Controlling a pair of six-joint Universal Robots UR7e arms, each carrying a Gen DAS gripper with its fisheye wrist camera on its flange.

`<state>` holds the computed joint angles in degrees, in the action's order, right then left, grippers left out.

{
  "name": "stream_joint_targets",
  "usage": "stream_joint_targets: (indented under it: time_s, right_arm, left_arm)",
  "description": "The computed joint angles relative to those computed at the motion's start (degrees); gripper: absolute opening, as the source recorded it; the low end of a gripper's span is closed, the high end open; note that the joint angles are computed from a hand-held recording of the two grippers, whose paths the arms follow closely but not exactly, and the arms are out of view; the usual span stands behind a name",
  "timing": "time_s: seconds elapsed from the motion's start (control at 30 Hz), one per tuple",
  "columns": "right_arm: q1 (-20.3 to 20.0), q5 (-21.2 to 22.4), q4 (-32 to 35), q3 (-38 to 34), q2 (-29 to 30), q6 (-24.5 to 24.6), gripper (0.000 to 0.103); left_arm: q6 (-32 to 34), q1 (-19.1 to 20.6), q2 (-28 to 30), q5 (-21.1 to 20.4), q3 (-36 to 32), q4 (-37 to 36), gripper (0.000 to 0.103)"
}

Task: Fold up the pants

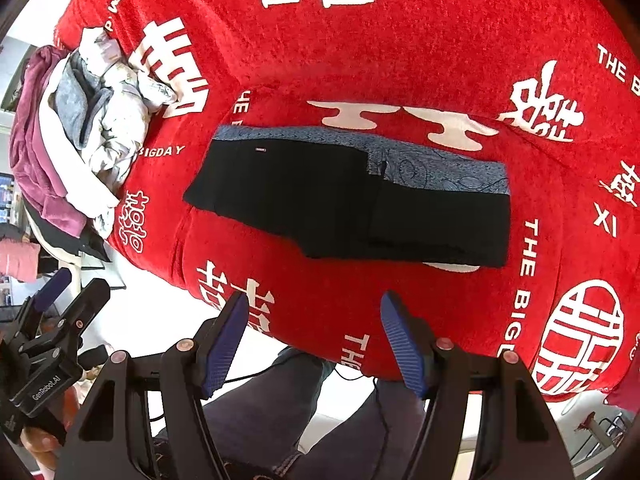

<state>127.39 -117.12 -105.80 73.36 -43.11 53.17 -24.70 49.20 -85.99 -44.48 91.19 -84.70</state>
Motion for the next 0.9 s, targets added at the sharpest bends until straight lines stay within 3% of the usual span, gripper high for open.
stream_joint_targets:
  time_s: [0.4, 0.9]
  right_arm:
    - [-0.8, 1.4, -2.3, 1.2, -0.5, -0.4, 0.072]
    - [-1.1, 3.2, 1.2, -2.1, 1.9, -3.3, 0.072]
  left_arm:
    - [-2.0, -0.9, 0.6, 3.1, -0.4, 2.1, 0.103]
    - [-7.2, 0.3, -0.1, 3.3, -1.1, 4.1, 0.103]
